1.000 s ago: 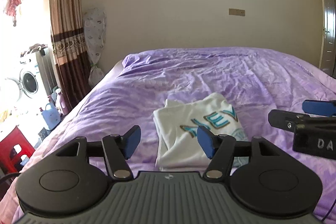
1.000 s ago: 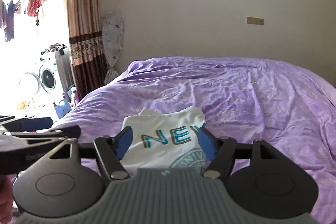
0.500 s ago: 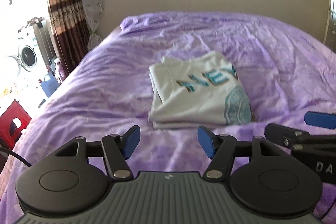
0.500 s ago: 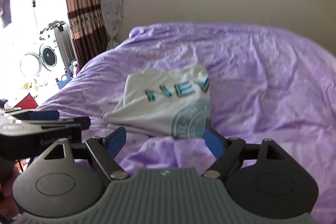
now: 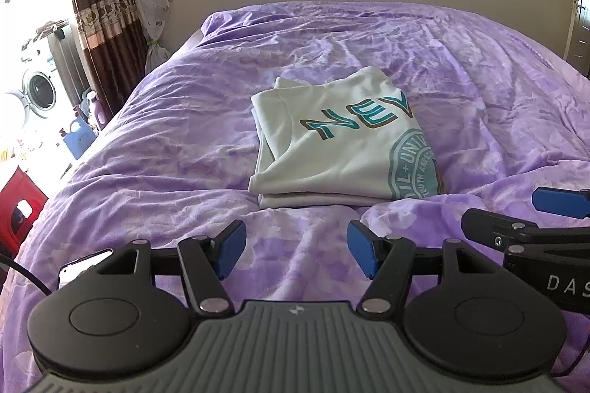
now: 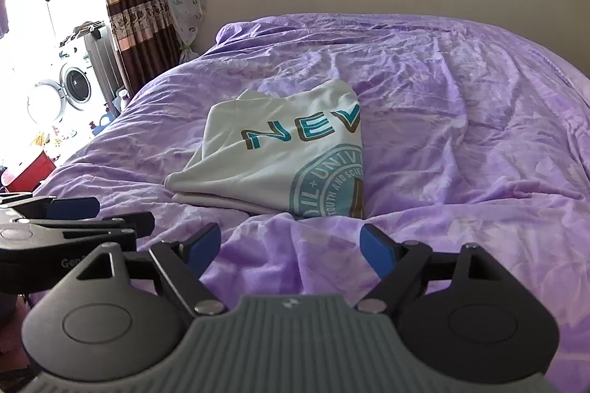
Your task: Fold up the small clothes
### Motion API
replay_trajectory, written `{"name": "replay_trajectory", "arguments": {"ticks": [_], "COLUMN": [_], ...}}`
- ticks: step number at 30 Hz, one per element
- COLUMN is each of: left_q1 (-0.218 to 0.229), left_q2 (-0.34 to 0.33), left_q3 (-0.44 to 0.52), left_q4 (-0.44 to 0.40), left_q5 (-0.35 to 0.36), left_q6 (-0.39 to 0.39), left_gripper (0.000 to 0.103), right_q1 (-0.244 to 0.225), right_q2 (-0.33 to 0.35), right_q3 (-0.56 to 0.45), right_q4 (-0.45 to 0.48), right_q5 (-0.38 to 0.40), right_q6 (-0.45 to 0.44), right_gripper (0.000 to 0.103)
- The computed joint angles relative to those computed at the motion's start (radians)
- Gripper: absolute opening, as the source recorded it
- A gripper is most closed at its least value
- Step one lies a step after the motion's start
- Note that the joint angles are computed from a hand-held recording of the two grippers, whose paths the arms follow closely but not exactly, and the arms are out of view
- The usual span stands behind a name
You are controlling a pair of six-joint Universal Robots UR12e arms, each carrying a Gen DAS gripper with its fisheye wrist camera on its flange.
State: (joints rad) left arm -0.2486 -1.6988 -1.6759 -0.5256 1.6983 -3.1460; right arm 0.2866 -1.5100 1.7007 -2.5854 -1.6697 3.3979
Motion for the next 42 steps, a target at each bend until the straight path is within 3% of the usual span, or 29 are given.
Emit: {"name": "replay_trajectory", "arguments": {"ticks": [42], "left_q1": [-0.001], "left_q2": [-0.001], "left_q3": [0.003], "left_q4": [0.004], "left_q5": [0.0], "left_q6": [-0.004], "left_gripper": [0.074], "right_q1": [0.0], "right_q2": [0.001], "right_q3": [-0.001], "right_q4": [0.004], "right_q5": [0.005], "right_q6": [-0.012], "right_gripper": [0.08]}}
